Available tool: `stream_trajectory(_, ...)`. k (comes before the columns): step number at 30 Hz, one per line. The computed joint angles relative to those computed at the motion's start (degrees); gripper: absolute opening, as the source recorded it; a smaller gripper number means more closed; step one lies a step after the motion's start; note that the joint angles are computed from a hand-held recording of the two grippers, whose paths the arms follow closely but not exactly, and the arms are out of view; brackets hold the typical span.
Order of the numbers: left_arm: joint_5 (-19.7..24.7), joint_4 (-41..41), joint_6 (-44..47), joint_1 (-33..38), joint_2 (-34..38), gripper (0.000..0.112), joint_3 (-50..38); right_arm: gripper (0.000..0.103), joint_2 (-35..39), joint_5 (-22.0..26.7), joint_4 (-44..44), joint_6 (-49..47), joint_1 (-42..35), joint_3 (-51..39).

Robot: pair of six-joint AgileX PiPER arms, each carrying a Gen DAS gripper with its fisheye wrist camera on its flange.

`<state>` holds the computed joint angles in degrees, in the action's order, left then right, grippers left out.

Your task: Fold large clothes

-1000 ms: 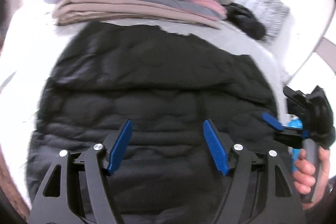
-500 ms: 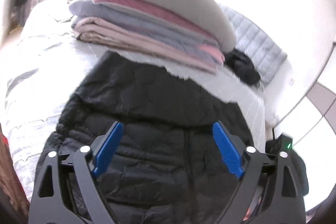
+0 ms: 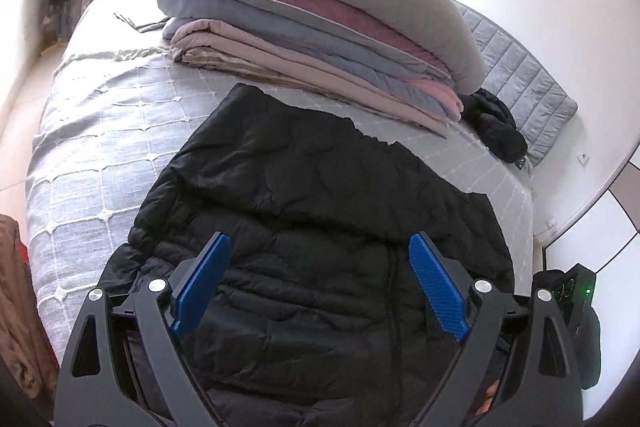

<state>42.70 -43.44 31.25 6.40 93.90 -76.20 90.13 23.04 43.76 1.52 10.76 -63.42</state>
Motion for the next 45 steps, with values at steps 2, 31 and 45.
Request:
stream_trajectory(2, -0.1, 1.0, -0.6, -0.4, 0.4, 0.087, -0.2, 0.078, 0.0, 0.4, 0.4, -0.5, -0.1, -0.2)
stream_trajectory(31, 2.9, 5.7, -2.2, 1.8, 4.4, 0.087, -3.2, 0.08, 0.9, 0.7, -3.5, 1.3, 2.1, -2.4)
stream_trajectory(45, 3.0, 6.1, -2.0, 2.0, 4.9, 0.087, -3.5, 0.08, 1.1, 0.2, -7.6, 4.6, 3.3, -3.0)
